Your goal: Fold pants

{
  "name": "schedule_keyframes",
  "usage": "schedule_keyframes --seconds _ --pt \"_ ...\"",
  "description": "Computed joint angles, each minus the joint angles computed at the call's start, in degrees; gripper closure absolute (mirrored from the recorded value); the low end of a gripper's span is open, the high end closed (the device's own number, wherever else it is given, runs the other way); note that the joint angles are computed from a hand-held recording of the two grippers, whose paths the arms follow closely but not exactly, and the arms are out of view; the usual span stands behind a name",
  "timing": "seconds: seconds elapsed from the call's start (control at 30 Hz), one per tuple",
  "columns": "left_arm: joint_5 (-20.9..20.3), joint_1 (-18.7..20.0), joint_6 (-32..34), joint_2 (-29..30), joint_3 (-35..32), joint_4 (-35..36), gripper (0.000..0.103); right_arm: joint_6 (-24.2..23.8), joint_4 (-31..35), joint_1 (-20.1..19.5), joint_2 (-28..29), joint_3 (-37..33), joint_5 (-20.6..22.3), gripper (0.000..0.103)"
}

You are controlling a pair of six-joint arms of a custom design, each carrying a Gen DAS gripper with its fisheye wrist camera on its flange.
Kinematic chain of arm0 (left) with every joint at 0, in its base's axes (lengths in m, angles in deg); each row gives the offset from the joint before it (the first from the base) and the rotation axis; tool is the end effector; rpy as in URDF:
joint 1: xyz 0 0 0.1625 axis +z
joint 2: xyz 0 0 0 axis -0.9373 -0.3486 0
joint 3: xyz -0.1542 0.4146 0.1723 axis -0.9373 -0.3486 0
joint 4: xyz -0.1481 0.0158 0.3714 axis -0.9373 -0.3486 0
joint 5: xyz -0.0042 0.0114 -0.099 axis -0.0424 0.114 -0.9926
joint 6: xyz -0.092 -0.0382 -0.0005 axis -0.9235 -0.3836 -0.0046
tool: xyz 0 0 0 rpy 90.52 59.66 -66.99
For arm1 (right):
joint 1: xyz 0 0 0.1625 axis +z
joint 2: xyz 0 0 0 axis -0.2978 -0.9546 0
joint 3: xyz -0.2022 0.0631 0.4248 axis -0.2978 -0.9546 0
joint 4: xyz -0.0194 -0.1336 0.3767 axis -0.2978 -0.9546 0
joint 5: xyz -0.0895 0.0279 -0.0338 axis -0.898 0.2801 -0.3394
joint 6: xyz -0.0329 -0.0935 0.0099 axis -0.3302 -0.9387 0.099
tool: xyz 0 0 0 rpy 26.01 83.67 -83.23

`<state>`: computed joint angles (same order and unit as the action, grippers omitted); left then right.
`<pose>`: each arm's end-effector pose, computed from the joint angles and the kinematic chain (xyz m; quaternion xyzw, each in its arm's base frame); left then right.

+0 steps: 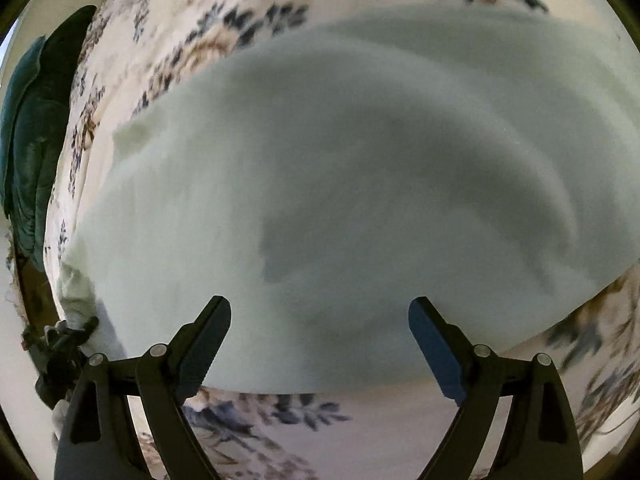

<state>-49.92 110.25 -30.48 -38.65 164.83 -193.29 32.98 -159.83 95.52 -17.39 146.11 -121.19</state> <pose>-0.3079 -0.5207 0.1976 -0.2294 0.9093 -0.2417 0.2493 -0.0127 -0.5058 0.3432 -0.2527 -0.9381 0.1034 0.2131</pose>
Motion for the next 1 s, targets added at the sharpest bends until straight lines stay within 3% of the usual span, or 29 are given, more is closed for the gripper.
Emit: schedule_keyframes --seconds 0.13,0.17,0.3,0.37,0.43,0.5,0.6,0.7,0.8,0.87,0.93,1.0 --pt "-3.78 3.94 1.95 -0.24 2.09 -1.51 0.082 0.79 -1.56 0.04 0.73 1.56 -0.95 0.01" --pt "-4.34 4.33 2.29 -0.05 2.26 -1.52 0.077 1.05 -1.8 -0.05 0.9 1.75 -0.87 0.01" --pt "-4.94 0.83 1.69 1.16 -3.5 9.91 0.067 0.16 -1.83 -1.24 -0.95 2.73 0.25 0.01" --pt "-3.5 -2.47 0.82 1.6 -7.45 17.09 0.054 0.13 -1.54 -1.9 -1.63 2.73 1.45 0.01" --pt "-0.17 -4.55 0.4 2.15 -10.57 21.38 0.048 0.08 -0.59 -3.22 -2.91 2.43 2.78 0.01" --pt "4.02 -4.91 4.82 3.48 -13.37 19.28 0.034 0.27 -0.45 -3.8 -3.02 1.64 3.58 0.01" --pt "7.04 -0.88 13.24 7.85 -19.47 18.24 0.03 0.27 -0.61 -3.31 -2.41 0.07 3.78 0.01" --pt "3.73 6.06 15.91 11.87 -24.94 21.35 0.03 0.22 -1.77 -1.95 -1.07 -1.41 3.54 0.011" --pt "-0.64 10.13 16.26 11.2 -21.52 15.92 0.024 0.4 -2.36 -0.39 0.99 -3.03 3.63 0.012" --pt "-2.86 11.73 15.84 9.89 -17.91 10.47 0.008 0.37 -2.44 1.05 2.93 -4.32 3.51 0.012" --pt "-3.39 11.97 15.21 8.58 -15.02 6.03 0.006 0.2 -2.26 2.15 4.38 -5.31 3.5 0.012" --pt "-2.11 10.56 14.18 8.21 -15.01 7.58 0.006 0.21 -1.88 2.69 5.16 -5.89 3.76 0.012"
